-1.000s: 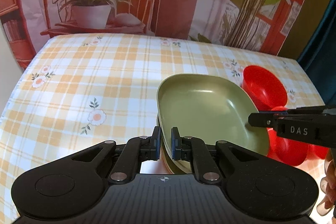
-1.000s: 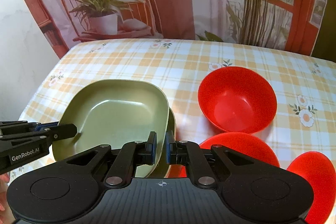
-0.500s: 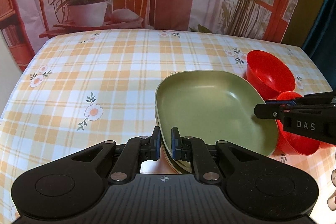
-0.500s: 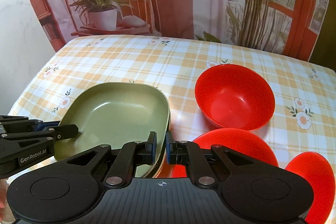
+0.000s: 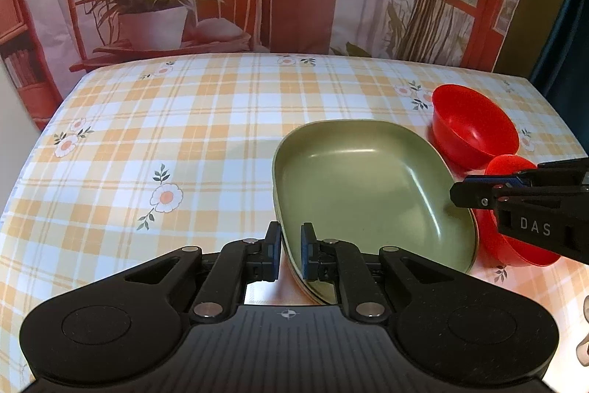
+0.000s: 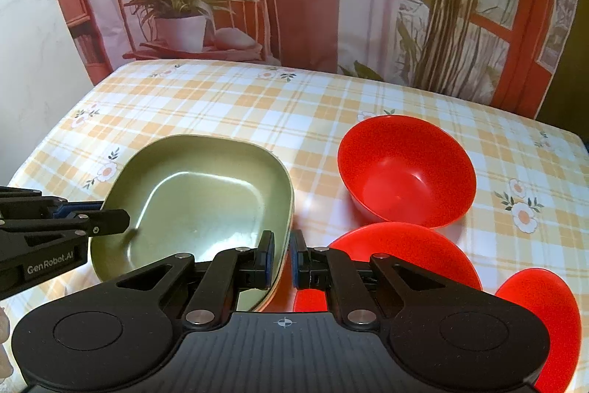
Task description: Organize plates and bowls
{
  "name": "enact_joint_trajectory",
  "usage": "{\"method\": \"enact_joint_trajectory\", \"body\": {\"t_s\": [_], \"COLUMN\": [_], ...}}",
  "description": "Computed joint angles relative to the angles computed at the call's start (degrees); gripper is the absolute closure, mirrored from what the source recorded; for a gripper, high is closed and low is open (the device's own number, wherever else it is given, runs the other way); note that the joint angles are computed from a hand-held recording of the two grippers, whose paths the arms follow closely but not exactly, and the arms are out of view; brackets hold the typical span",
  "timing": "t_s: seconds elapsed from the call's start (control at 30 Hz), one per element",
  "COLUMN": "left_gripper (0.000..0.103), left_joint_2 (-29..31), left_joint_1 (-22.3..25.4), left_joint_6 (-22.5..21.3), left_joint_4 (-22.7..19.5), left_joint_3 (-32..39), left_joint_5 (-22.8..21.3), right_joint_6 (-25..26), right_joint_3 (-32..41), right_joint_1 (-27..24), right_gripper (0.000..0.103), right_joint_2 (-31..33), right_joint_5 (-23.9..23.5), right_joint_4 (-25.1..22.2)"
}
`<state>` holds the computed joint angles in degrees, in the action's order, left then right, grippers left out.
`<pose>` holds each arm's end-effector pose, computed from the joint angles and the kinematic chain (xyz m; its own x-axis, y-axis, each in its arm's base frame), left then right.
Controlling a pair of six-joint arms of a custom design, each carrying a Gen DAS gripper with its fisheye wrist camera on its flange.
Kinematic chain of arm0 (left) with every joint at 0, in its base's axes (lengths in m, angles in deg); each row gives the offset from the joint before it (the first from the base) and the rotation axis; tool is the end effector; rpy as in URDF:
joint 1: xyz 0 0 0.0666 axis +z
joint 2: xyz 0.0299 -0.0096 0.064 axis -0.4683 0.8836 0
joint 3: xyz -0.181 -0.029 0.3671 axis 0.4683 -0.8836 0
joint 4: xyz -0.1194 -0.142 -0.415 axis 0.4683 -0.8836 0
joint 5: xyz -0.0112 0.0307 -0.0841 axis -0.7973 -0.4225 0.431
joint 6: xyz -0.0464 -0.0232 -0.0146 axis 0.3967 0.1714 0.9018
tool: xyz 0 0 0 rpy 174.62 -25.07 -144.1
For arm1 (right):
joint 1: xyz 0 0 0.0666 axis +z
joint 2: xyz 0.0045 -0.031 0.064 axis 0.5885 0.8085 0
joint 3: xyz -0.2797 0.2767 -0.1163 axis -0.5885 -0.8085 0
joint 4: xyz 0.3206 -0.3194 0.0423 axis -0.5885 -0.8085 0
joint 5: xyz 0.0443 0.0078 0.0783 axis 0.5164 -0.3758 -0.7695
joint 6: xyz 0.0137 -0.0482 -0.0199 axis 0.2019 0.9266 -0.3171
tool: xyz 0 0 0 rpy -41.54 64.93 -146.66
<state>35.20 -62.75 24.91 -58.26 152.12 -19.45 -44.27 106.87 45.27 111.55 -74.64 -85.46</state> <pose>0.4980 -0.3313 0.4754 -0.7778 -0.0621 -0.6254 -0.0542 0.9980 -0.0318 0.5659 0.1003 0.4570 -0.7049 -0.2634 -0.6586 -0.4235 0.9011 0.0930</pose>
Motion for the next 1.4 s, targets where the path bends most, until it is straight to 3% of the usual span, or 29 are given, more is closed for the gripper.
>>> {"method": "enact_joint_trajectory", "body": {"t_s": [0.37, 0.63, 0.83, 1.03, 1.4], "left_gripper": [0.09, 0.09, 0.09, 0.09, 0.091], "left_joint_2": [-2.04, -0.53, 3.63, 11.28, 23.17], "left_joint_1": [-0.19, -0.96, -1.09, -0.85, 0.32], "left_joint_6": [3.21, 1.87, -0.84, -4.18, -3.02], "left_joint_4": [1.21, 2.85, 3.56, 1.72, -1.97], "left_joint_3": [-0.14, 3.85, 10.23, 20.3, 31.62], "left_joint_5": [-2.07, -1.35, 3.01, 6.64, 14.22], "right_joint_6": [1.93, 2.33, 2.47, 2.14, -2.8], "right_joint_3": [-2.08, 0.67, 4.03, 8.37, 13.75], "right_joint_1": [-3.65, -9.06, -12.01, -12.95, -12.64], "right_gripper": [0.089, 0.087, 0.084, 0.083, 0.083], "right_joint_2": [-3.41, -2.21, 0.79, 5.17, 12.11], "right_joint_5": [-4.46, -5.8, -6.3, -6.57, -7.23], "right_joint_4": [3.24, 2.29, 2.07, 0.51, -3.57]}}
